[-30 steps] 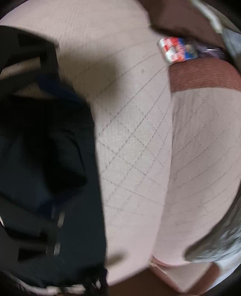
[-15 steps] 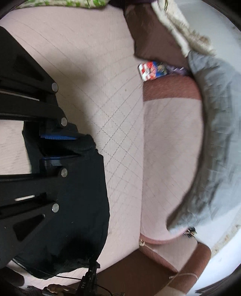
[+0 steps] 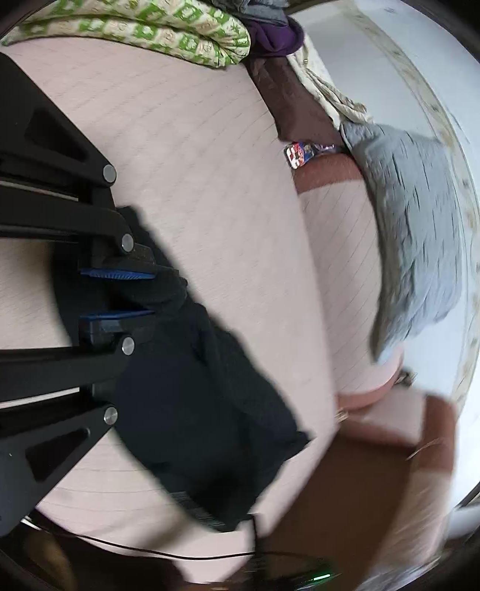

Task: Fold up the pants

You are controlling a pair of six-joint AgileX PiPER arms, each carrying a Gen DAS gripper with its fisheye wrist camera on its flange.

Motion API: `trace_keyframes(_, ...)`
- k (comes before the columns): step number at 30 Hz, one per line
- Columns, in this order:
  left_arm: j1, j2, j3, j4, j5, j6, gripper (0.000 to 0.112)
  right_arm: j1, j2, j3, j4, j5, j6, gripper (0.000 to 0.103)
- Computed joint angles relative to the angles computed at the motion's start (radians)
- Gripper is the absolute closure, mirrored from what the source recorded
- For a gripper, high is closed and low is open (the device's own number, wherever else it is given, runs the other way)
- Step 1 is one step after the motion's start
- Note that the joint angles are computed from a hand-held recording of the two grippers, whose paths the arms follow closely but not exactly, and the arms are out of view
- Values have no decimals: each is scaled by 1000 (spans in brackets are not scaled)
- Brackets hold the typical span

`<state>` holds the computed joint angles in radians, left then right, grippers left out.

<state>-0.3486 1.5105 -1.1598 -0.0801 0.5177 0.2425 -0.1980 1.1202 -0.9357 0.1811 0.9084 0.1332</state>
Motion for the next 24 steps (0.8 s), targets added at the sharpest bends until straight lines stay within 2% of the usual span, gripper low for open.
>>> trace_keyframes(2,-50,-46,83,79,-25,-66,99,-19,2,-5,37,6,-9,75)
trace_keyframes(3,-65,-57,105,104,-33,-90,99,-44,18,-19,74,3,-18,43)
trace_keyframes(4,-79,-67,124,129,-43,-118,99,-71,28,-29,115,-20,-17,30)
trace_keyframes(6,-81,-77,140,119,-56,-133,99,-117,73,-64,197,-64,-29,31)
trace_keyframes(8,-71,-85,152,95,-68,-131,99,-144,180,-138,253,-79,-26,31)
trace_keyframes(11,-46,-90,162,38,-83,-92,99,-110,326,-255,170,-105,97,34)
trace_keyframes(13,-33,-94,172,-3,-92,-57,99,-71,409,-336,57,-108,194,34)
trace_keyframes(15,-23,-85,172,-19,-97,-48,99,-44,500,-420,-40,-85,287,34)
trace_keyframes(17,-8,-74,166,-50,-94,-24,99,-43,584,-491,-65,-64,349,37)
trace_keyframes(18,-1,-69,162,-65,-91,-10,99,-48,609,-509,-54,-67,367,63)
trace_keyframes(19,6,-67,158,-77,-88,0,99,-63,625,-514,-8,-76,359,101)
trace_keyframes(21,10,-66,152,-57,-86,-17,99,-86,622,-501,68,-86,344,100)
trace_keyframes(24,16,-71,146,-33,-86,-35,99,-90,521,-421,78,-115,324,100)
